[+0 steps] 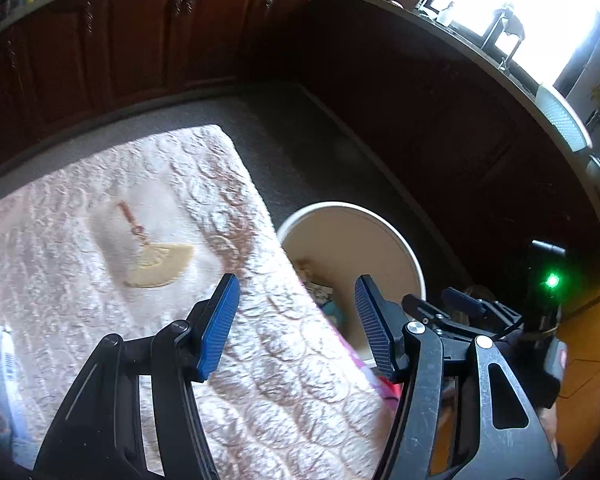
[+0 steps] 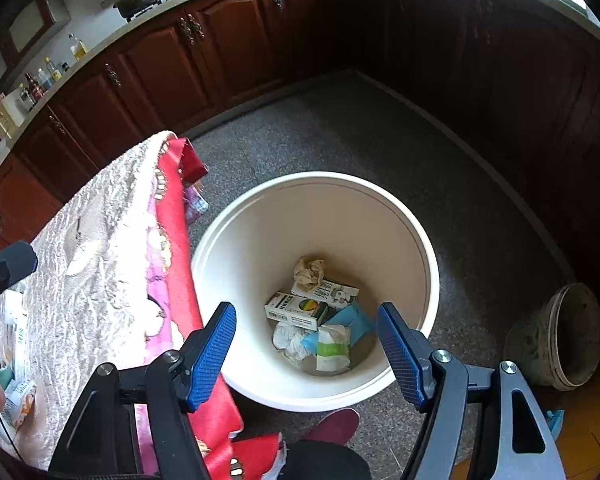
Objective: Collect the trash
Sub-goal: 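Carry both items over the white bin and open both tools to drop them, then move both tools back over the table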
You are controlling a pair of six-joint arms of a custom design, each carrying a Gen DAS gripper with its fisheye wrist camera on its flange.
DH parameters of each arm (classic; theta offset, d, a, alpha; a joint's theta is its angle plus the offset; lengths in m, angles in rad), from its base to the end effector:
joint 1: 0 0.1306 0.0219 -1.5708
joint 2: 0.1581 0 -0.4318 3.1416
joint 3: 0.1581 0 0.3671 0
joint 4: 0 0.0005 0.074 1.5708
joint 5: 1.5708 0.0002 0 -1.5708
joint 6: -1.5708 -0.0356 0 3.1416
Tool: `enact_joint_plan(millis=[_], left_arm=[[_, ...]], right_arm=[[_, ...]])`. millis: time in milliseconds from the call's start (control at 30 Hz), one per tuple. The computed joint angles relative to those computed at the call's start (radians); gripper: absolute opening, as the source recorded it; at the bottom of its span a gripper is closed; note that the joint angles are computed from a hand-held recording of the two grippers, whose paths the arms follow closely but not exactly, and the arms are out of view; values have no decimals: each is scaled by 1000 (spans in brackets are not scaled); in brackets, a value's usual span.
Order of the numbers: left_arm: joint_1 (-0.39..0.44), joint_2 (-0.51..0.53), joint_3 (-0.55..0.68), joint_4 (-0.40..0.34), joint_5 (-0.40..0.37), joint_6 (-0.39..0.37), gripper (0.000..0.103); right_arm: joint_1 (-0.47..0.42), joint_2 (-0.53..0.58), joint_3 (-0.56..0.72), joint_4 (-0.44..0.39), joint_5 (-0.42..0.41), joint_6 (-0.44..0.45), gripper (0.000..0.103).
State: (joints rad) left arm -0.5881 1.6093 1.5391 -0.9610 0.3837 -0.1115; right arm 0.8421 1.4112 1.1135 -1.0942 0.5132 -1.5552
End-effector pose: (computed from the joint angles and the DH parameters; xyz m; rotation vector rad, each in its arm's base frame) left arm 0.4310 -0.3040 0.4364 1.0339 2.4218 -0.6680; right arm 0.2736 0.2795 0.3513 0.9650 2.4154 -0.0309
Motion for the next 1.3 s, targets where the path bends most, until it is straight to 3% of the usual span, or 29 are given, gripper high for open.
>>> enact_joint_plan(millis=[467, 1033, 1167, 1300], left_arm=[[111, -87, -41, 37, -62, -43, 59], [326, -154, -79, 56, -40, -81, 59], [392, -145, -61, 20, 1, -106, 59], [482, -97, 7, -91, 71, -138, 59]], right_arm=[[46, 87, 185, -43, 61, 87, 72], [84, 286, 493, -33, 87, 283, 80], [87, 329, 558, -24, 72, 329, 80], [92, 374, 624, -20, 52, 379, 80]])
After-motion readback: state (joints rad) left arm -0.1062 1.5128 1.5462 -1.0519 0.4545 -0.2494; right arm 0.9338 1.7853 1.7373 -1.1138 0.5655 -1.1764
